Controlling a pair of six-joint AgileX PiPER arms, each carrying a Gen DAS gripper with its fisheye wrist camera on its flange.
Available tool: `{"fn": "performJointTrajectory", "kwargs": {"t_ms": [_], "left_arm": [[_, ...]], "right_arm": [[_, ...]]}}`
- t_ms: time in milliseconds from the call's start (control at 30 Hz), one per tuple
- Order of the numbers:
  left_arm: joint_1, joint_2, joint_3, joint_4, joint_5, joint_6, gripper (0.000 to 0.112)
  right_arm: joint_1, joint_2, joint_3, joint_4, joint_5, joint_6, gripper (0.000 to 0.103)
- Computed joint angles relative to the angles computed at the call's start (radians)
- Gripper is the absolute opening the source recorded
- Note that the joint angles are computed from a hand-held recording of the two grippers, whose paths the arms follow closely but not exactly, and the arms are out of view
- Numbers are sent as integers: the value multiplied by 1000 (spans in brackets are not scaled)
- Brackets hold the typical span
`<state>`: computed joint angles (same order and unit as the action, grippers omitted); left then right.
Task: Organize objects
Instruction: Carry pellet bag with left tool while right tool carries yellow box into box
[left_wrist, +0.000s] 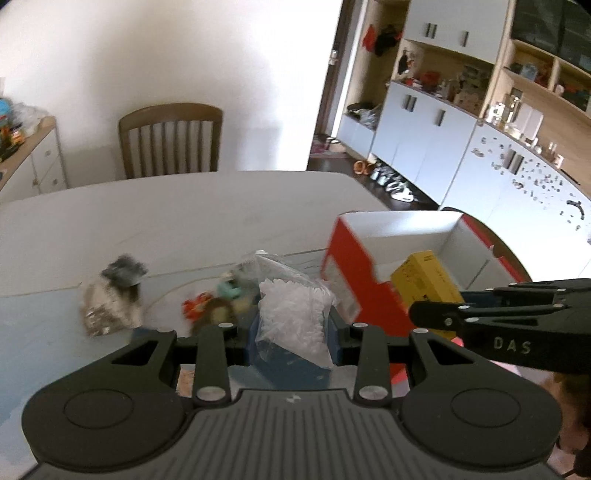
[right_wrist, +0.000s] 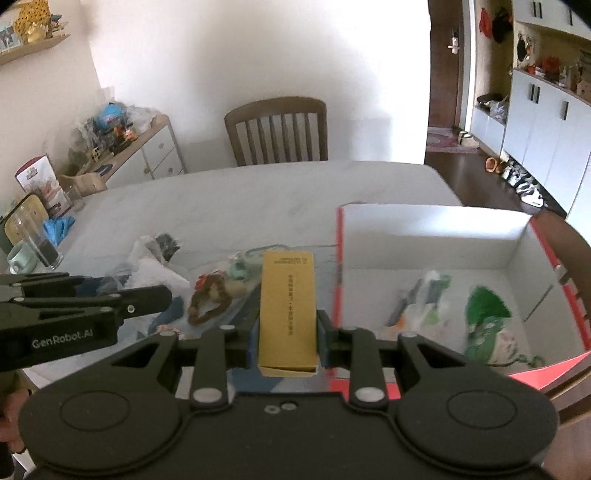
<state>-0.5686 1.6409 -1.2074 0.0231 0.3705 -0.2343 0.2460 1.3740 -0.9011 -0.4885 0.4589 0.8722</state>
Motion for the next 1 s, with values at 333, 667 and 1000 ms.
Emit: {"fn": "performJointTrajectory", "kwargs": {"t_ms": [333, 667, 1000], "left_arm": [[-163, 124, -169, 234, 49, -267, 35], [-268, 295, -400, 311, 132, -355, 35], [-305, 530, -741, 205, 286, -252, 35]], "right_arm": [[-232, -111, 98, 302, -66, -405, 28], [-536, -152, 166, 826, -70, -1065, 28], [-802, -47, 136, 1175, -9, -1556, 28]]}}
